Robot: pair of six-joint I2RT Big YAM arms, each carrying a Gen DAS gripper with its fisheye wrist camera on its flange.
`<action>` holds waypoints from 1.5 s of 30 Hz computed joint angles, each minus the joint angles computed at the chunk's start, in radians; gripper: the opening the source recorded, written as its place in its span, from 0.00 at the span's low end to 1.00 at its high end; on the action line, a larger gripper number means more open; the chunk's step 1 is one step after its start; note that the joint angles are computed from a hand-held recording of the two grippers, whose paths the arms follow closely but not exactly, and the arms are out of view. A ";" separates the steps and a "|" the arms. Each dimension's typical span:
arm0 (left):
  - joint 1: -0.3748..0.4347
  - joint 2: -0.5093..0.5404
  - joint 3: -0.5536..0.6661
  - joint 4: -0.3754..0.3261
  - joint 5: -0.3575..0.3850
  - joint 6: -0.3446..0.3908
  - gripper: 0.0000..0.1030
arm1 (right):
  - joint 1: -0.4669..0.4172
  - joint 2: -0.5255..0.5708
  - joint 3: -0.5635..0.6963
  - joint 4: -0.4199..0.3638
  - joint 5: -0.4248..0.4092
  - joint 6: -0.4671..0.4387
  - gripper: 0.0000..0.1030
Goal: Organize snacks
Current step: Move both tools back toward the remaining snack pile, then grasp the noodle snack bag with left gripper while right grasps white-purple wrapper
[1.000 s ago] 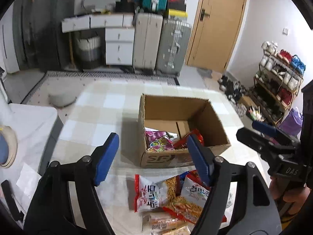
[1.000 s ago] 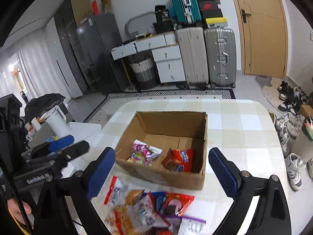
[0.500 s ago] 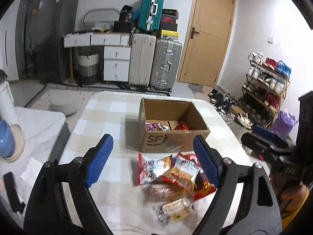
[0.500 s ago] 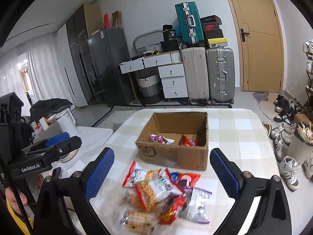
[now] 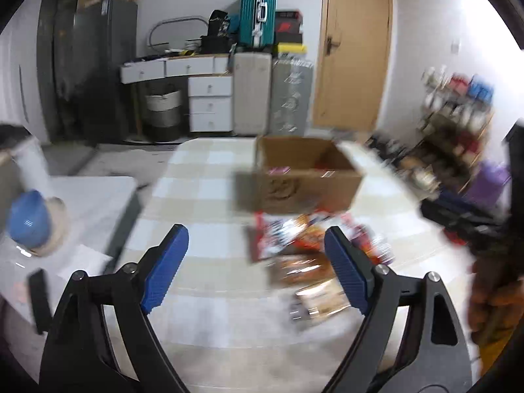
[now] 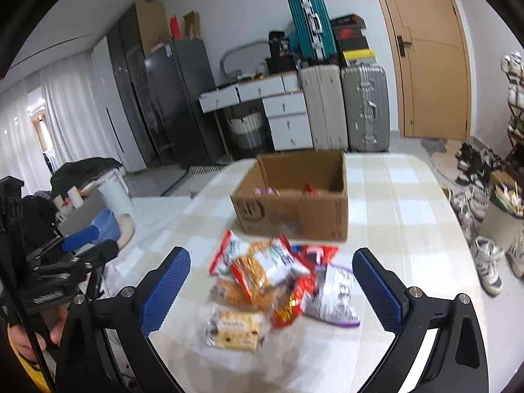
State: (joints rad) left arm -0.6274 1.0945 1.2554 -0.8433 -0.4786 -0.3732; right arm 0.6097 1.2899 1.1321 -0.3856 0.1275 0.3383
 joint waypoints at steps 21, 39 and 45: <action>0.094 0.236 0.016 0.133 0.194 0.039 0.93 | -0.110 0.090 -0.058 0.038 -0.119 0.089 0.98; 0.089 0.492 0.276 0.052 0.311 0.123 0.99 | -0.219 0.261 0.052 -0.028 -0.290 0.147 0.98; 0.092 0.587 0.378 0.003 0.365 0.150 0.99 | -0.234 0.292 0.069 -0.027 -0.322 0.157 0.98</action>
State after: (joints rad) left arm -0.5354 1.6818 1.6330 -0.8403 -0.1136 -0.2231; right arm 0.3754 1.5816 1.2010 -0.4129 -0.1949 0.4954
